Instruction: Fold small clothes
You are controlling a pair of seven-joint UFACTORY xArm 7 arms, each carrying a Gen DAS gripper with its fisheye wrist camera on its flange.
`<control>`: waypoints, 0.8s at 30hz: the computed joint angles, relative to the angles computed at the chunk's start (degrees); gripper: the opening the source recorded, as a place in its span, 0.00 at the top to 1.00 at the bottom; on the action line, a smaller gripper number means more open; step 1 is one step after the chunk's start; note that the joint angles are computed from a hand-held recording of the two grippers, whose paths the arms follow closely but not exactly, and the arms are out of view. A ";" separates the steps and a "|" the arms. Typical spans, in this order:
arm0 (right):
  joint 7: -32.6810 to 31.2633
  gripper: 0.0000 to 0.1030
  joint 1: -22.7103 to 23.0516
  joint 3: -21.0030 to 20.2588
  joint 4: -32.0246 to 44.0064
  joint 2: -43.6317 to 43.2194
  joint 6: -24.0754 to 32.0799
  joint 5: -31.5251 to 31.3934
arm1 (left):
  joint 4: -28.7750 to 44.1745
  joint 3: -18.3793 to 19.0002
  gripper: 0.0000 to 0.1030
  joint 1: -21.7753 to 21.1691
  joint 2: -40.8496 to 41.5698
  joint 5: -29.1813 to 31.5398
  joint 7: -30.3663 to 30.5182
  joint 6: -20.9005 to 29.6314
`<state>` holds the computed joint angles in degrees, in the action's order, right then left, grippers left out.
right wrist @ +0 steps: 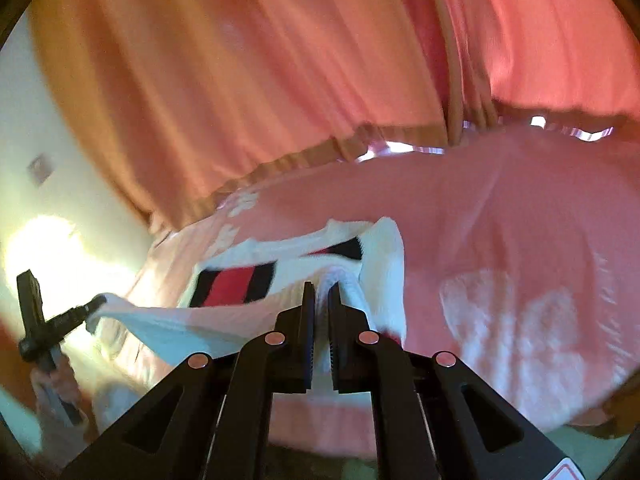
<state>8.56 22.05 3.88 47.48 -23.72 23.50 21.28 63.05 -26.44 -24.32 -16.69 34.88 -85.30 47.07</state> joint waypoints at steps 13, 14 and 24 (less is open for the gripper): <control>1.67 0.80 -7.70 4.20 28.92 37.73 6.44 -5.33 | 9.38 13.96 0.80 0.87 25.25 -0.31 5.76 -8.96; 2.06 0.75 -7.84 4.21 28.33 36.98 4.73 -5.47 | 8.67 14.90 0.75 0.38 24.42 -0.18 4.74 -9.92; 1.13 0.42 -7.35 4.29 27.02 35.09 1.86 -13.03 | 3.66 16.07 0.19 0.35 17.74 12.25 -0.39 -12.62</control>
